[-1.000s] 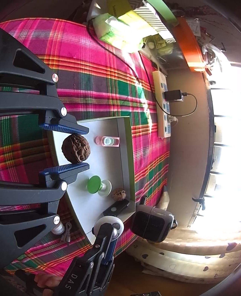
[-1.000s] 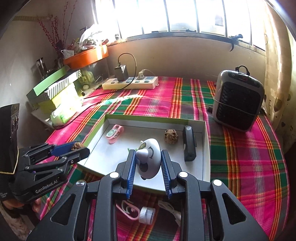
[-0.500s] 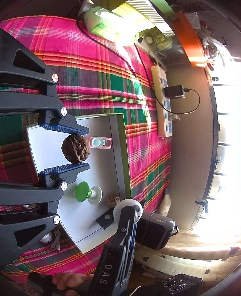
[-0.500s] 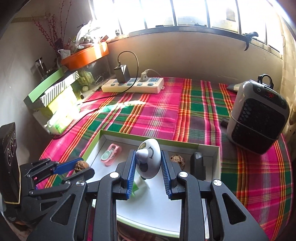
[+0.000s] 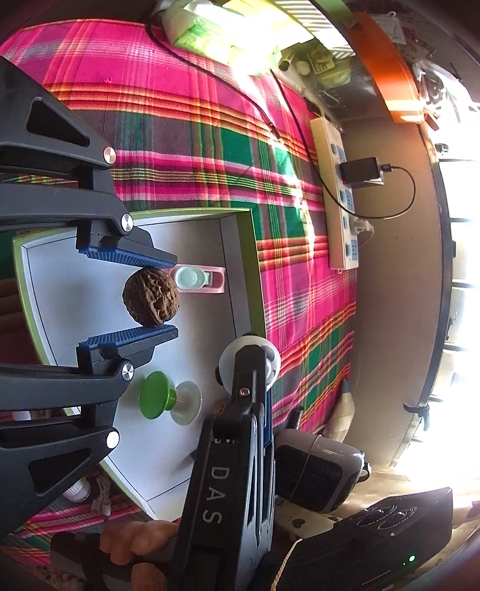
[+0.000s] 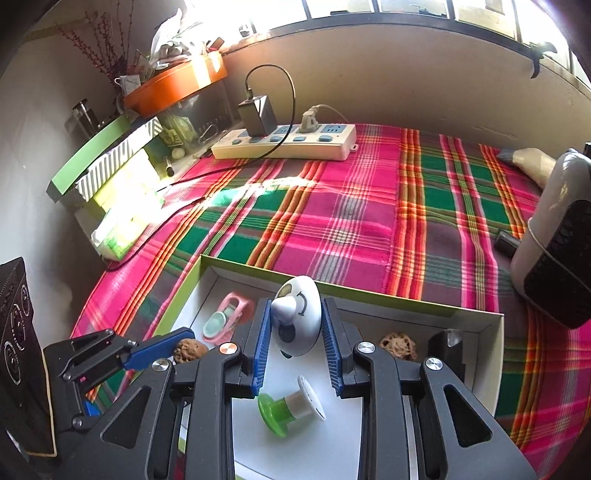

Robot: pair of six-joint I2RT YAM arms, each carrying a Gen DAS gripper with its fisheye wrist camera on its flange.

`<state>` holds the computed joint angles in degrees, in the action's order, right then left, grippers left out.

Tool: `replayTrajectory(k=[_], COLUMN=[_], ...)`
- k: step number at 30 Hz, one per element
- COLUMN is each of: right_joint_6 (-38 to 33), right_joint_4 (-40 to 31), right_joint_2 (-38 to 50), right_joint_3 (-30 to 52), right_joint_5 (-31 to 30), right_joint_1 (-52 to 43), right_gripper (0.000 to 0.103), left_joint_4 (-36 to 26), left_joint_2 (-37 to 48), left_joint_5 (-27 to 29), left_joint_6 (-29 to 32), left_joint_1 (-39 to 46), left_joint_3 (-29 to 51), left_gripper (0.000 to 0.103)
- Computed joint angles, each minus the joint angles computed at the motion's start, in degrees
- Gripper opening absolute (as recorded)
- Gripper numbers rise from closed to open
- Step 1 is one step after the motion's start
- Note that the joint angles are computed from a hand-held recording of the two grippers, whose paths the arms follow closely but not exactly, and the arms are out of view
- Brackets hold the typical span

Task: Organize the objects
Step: 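Carry the white round toy and walnut over the white box lid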

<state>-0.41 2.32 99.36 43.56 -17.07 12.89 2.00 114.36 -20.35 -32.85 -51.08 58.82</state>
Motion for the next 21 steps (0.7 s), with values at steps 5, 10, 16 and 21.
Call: replayTrajectory(k=[5, 10, 16, 21], right_joint_6=[-0.27, -0.59, -0.67, -0.64], right_joint_4=[-1.53, -2.22, -2.41, -2.48], right_joint_2=[3.39, 5.15, 6.48, 6.72], right_joint_3=[2.51, 3.74, 4.43, 4.58], right_joint_5=[-2.12, -2.37, -2.01, -1.62], right_joint_1=[-0.06, 0.29, 0.66, 0.92], right_gripper=[0.028, 0.028, 0.028, 0.028], left_joint_4=[-0.45, -0.60, -0.94, -1.28], left_joint_2=[1.51, 2.17, 2.93, 3.07], left_joint_5=[0.35, 0.14, 0.50, 0.09], left_joint_6=[0.26, 0.81, 1.10, 1.10], left_joint_1=[0.41, 0.33, 0.24, 0.09], left_joint_3=[1.23, 1.96, 2.66, 2.97], left_gripper=[0.029, 0.029, 0.029, 0.029])
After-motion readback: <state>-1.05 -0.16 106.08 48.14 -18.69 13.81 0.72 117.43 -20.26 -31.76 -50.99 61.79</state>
